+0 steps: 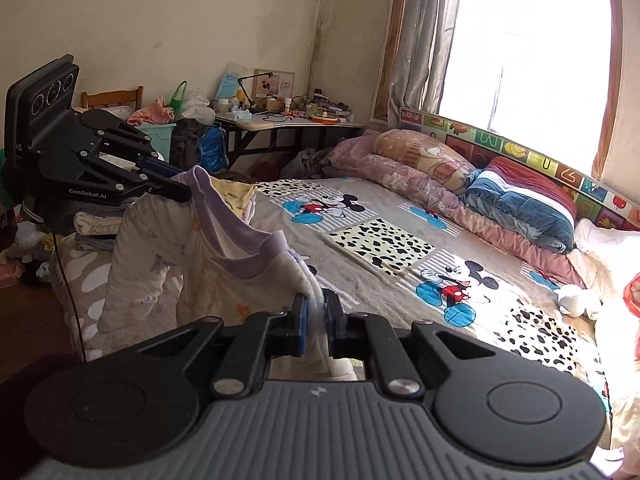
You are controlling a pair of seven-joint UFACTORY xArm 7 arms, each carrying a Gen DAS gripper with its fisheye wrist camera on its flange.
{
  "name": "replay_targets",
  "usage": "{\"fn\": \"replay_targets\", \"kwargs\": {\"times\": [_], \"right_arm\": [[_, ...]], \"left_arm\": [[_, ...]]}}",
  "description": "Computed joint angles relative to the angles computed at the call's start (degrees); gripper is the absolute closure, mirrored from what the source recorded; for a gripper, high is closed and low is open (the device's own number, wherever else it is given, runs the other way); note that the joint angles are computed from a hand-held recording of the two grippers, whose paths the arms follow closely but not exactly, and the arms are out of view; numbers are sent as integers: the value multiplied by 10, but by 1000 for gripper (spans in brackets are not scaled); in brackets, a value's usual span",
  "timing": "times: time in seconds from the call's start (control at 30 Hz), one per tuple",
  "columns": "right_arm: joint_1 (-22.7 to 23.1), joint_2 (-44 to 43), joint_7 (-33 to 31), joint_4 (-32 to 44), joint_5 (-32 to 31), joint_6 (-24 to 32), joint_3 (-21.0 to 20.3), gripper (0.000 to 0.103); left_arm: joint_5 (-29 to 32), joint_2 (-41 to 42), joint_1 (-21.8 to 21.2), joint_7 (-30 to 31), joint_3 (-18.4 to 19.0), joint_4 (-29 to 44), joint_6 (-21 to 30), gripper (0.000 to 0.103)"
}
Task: Fold clothes
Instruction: 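Lift the garment with both grippers, spreading it open between them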
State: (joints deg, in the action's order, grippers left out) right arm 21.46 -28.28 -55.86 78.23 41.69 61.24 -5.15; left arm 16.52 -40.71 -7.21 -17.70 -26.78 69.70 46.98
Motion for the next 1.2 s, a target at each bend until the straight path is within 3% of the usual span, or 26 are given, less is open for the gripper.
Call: {"fn": "replay_targets", "kwargs": {"times": [0.13,0.23,0.4,0.47,0.5,0.53,0.6,0.77,0.9,0.97,1.1,1.17,1.2], "right_arm": [[-7,57,1,50,-1,-18,4,101],[-19,102,9,88,8,-35,10,101],[-46,179,18,134,26,-35,28,101],[-53,184,-5,116,48,-39,38,99],[-55,186,-13,103,54,-38,44,91],[-57,188,-15,97,53,-35,51,70],[-57,188,-33,69,51,-43,64,44],[-54,197,-36,39,32,-34,86,39],[-47,195,-48,11,18,-40,98,30],[-42,196,-46,-5,2,-62,106,30],[-34,210,-40,-16,28,-66,104,31],[-37,219,-46,-11,57,-39,96,62],[-41,223,-39,-5,60,-27,95,92]], "left_arm": [[25,44,26,9,-3,31,5,93],[37,80,34,1,7,41,-11,94],[55,113,15,7,24,45,-23,94],[55,106,-6,26,42,21,-49,94],[52,100,-13,31,48,11,-59,94],[49,90,-22,42,56,-3,-70,94],[39,70,-37,64,68,-25,-86,94],[7,16,-69,128,80,-65,-93,94],[-27,-27,-92,165,85,-95,-98,94],[-38,-37,-90,177,84,-100,-96,94],[-52,-57,-75,180,78,-107,-78,94],[-56,-63,-66,178,76,-110,-71,94],[-57,-67,-62,177,75,-111,-68,94]]}}
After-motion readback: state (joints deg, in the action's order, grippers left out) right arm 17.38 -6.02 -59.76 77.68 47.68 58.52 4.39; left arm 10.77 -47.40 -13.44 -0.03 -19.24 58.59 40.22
